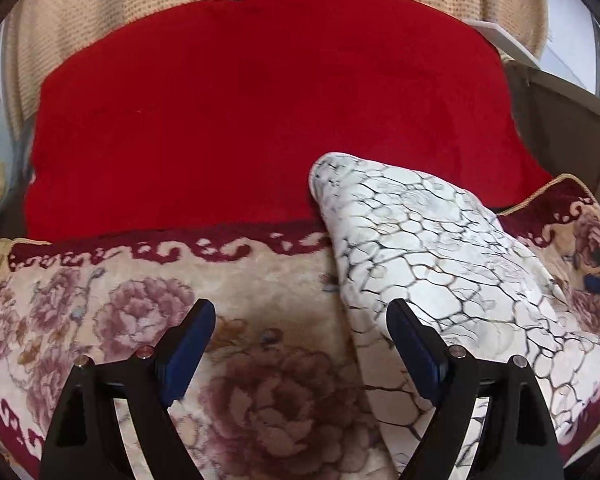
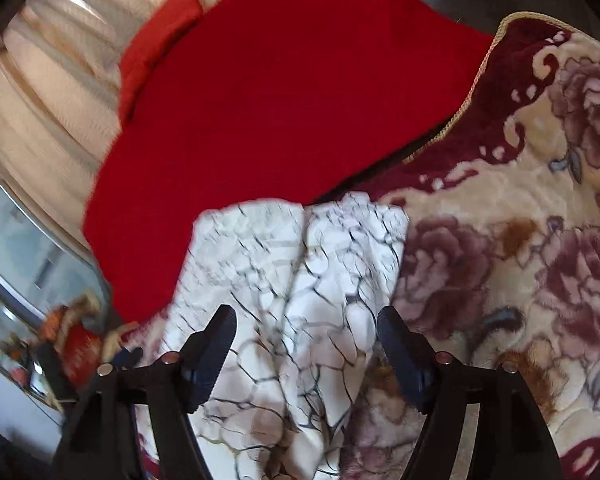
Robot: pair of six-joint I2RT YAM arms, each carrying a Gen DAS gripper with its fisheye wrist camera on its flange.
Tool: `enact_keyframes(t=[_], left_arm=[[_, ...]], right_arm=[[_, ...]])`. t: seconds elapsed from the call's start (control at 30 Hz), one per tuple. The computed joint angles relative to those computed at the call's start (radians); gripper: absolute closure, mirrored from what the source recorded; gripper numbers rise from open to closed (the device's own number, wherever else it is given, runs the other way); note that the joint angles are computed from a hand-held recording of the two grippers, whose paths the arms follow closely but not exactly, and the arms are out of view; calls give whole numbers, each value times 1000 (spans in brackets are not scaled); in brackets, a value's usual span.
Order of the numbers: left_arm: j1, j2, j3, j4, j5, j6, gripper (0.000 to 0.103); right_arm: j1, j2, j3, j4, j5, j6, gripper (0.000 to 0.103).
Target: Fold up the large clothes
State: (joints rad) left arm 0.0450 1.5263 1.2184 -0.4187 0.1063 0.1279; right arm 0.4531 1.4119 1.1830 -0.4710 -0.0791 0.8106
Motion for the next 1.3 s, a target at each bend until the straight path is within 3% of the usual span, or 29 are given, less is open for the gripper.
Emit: enact_keyframes(t=[0.13,0.43,0.53,0.77,0.93,1.17,1.3], left_arm=[[-15,-15,-22,31,-40,12,15],[-14,-35,-40,56,-53,34,15],[-13,-34,-39,58,-55,34,15],[-12,-41,-45,61,-58,34,15],[-17,-29,-34,49,-62,31,15],[-49,-19,-45,52,-77,39,15],[-76,22,-40,26,-86,48,15]], right_arm=[[36,-10,30,-8,6,-84,27],[176,233,257,-242,34,-257,38],[183,304,282,-278,21,-237,38],[163,260,282,-266,8,-216,38],[152,217,284,-182,60,-174,38],[134,380,439,-193,29,-108,38],[127,516,566,-302,-8,-104,38]])
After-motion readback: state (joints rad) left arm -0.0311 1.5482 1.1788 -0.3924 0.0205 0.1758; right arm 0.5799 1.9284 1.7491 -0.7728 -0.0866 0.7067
